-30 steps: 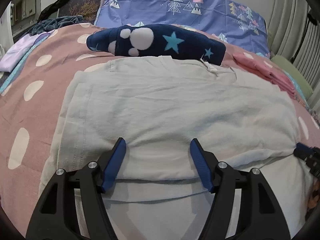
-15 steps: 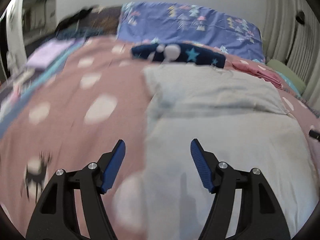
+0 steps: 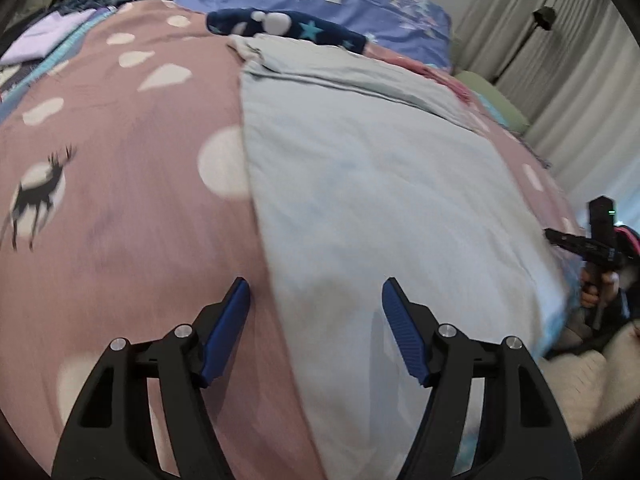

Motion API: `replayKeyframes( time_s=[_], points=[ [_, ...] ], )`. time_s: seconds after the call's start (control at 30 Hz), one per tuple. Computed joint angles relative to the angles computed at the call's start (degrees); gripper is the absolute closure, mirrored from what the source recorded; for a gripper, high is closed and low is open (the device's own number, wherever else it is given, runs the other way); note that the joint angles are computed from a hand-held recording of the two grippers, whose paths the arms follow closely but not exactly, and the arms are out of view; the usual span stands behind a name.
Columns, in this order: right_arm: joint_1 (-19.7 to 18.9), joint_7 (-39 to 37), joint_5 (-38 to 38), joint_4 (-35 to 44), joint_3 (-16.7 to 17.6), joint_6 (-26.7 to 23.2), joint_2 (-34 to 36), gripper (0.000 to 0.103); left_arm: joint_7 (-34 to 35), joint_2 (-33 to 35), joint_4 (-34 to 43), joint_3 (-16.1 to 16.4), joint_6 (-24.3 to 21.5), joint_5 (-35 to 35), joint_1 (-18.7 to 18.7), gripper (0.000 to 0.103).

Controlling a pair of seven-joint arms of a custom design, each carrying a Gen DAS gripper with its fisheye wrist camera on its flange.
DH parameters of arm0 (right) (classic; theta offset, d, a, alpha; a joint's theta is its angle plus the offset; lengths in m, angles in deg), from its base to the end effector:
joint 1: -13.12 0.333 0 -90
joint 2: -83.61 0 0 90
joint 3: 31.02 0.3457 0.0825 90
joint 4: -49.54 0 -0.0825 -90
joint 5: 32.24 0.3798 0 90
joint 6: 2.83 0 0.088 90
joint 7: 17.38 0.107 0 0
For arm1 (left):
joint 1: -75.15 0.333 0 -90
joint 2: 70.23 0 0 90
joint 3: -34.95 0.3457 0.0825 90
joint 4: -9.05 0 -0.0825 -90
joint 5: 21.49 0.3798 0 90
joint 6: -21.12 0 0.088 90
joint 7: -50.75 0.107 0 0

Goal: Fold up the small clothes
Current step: 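Grasp the hem end of the folded shirt with the left tool, then lift the hem end and fold it toward the collar with the left tool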

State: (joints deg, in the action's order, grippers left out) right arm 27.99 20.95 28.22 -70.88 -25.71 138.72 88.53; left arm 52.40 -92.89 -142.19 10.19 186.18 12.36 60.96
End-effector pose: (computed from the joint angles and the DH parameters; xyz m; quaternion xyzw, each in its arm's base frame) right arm 0.5483 0.1982 0.4390 -0.7885 0.4771 0.0750 0.3809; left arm 0.3063 -0.2975 0.4494 -0.7573 0.5521 -0.3208 0.1372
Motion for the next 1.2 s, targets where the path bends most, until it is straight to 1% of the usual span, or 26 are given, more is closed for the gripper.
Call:
replayKeyframes(
  time_s=[0.1, 0.13, 0.17, 0.2, 0.23, 0.27, 0.33, 0.37, 0.4, 0.43, 0.47, 0.5, 0.57, 0.6, 0.63, 0.67, 0.7, 0.73, 0.77, 0.83, 0.87, 0.93, 0.97, 1.03, 1.1, 1.2],
  points=[
    [-0.89, -0.91, 1.95, -1.08, -0.54, -4.71, -0.98, 0.066, -2.59, 0.08, -0.05, -2.26, 1.96, 1.35, 0.75, 0.037],
    [-0.91, -1.07, 2.56, -0.88, -0.58, -5.35, -0.76, 0.063, -3.64, 0.47, 0.09, -2.93, 2.82, 2.39, 1.88, 0.037],
    [-1.12, -1.10, 3.48, -0.04, -0.70, -6.83, 0.00, 0.063, -5.07, 0.79, 0.13, -3.69, 4.03, 3.61, 3.28, 0.037],
    [-1.29, -0.74, 4.20, 0.85, -0.72, -7.88, 0.79, 0.063, -7.75, 1.10, 0.09, -5.39, 6.70, 6.14, 6.38, 0.037],
    [-1.49, -0.71, 4.99, 1.66, -0.67, -8.94, 1.53, 0.063, -9.16, 1.32, 0.24, -6.44, 8.02, 7.59, 8.17, 0.037],
    [-1.73, -1.66, 5.97, 2.38, -0.56, -9.86, 2.29, 0.065, -11.34, 1.49, 0.41, -8.48, 9.90, 9.90, 11.29, 0.038],
    [-1.88, -2.28, 6.83, 2.75, -0.33, -9.81, 2.96, 0.067, -14.82, 1.01, 0.43, -11.81, 12.30, 12.54, 16.01, 0.044],
    [-2.09, -2.30, 7.51, 2.64, -0.28, -10.07, 2.95, 0.067, -16.20, 0.21, 0.10, -12.69, 11.94, 12.12, 16.63, 0.052],
    [-2.23, -2.35, 7.85, 2.35, -0.28, -10.15, 2.69, 0.067, -16.32, -0.21, -0.25, -12.32, 11.35, 11.33, 15.85, 0.064],
    [-2.28, -2.28, 7.70, 1.64, -0.31, -10.18, 2.05, 0.068, -15.65, -0.62, -0.77, -11.05, 10.37, 10.15, 13.89, 0.070],
    [-2.30, -2.28, 7.29, 0.95, -0.39, -10.35, 1.37, 0.068, -14.15, -1.19, -1.34, -8.74, 7.52, 7.55, 9.92, 0.083],
    [-2.28, -2.43, 6.84, 0.07, -0.49, -10.62, 0.52, 0.068, -12.76, -1.80, -2.09, -6.58, 6.13, 5.38, 6.39, 0.088],
    [-2.41, -3.12, 5.54, -1.33, -0.94, -12.40, -1.05, 0.067, -11.42, -2.91, -3.05, -4.78, 5.20, 3.33, 2.88, 0.090],
    [-2.33, -3.45, 5.29, -1.65, -1.07, -12.86, -1.37, 0.068, -11.18, -3.15, -3.34, -4.54, 4.99, 2.66, 2.09, 0.090],
    [-2.17, -3.71, 5.30, -1.82, -1.12, -12.90, -1.46, 0.068, -11.37, -3.22, -3.42, -4.83, 5.07, 2.53, 2.25, 0.090],
    [-1.89, -3.82, 5.63, -1.70, -1.03, -12.50, -1.24, 0.080, -11.72, -2.97, -3.23, -5.34, 5.43, 2.80, 3.04, 0.093],
    [-1.63, -3.33, 6.01, -1.18, -0.93, -12.14, -0.76, 0.090, -12.53, -2.74, -2.78, -6.37, 6.00, 3.65, 4.69, 0.099],
    [-1.50, -2.08, 6.13, -0.33, -0.90, -12.38, -0.11, 0.099, -13.47, -2.86, -1.86, -7.69, 6.01, 4.77, 6.68, 0.101],
    [-1.79, -0.68, 7.47, 0.89, -1.00, -14.10, 0.61, 0.099, -14.97, -4.02, -1.16, -9.60, 7.07, 6.93, 9.43, 0.102],
    [-2.68, -3.14, 13.40, 1.68, -1.08, -16.12, 0.06, 0.099, -16.18, -7.54, 0.68, -12.25, 6.56, 9.70, 12.87, 0.102],
    [-3.01, -5.60, 16.82, 2.18, -1.18, -16.26, -0.99, 0.099, -15.74, -9.41, 2.01, -12.65, 5.87, 10.92, 13.94, 0.102],
    [-3.08, -8.80, 21.16, 3.31, -1.47, -15.63, -2.58, 0.099, -13.78, -13.48, 5.72, -13.11, 2.97, 13.41, 15.95, 0.102],
    [-3.00, -10.78, 23.49, 3.93, -1.61, -15.12, -3.67, 0.099, -13.28, -14.69, 6.99, -13.20, 2.27, 14.26, 16.68, 0.102],
    [-2.94, -14.12, 27.56, 4.52, -2.27, -15.56, -5.91, 0.099, -12.19, -16.58, 9.64, -13.17, 0.57, 15.26, 17.65, 0.102],
    [-2.70, -18.12, 30.49, 3.31, -3.07, -15.73, -9.45, 0.099, -11.34, -17.98, 11.50, -13.24, -1.24, 15.34, 17.44, 0.102],
    [-2.25, -24.74, 32.22, -1.49, -4.95, -16.54, -16.16, 0.099, -11.46, -21.32, 11.80, -14.28, -3.43, 14.75, 15.75, 0.102]
  ],
)
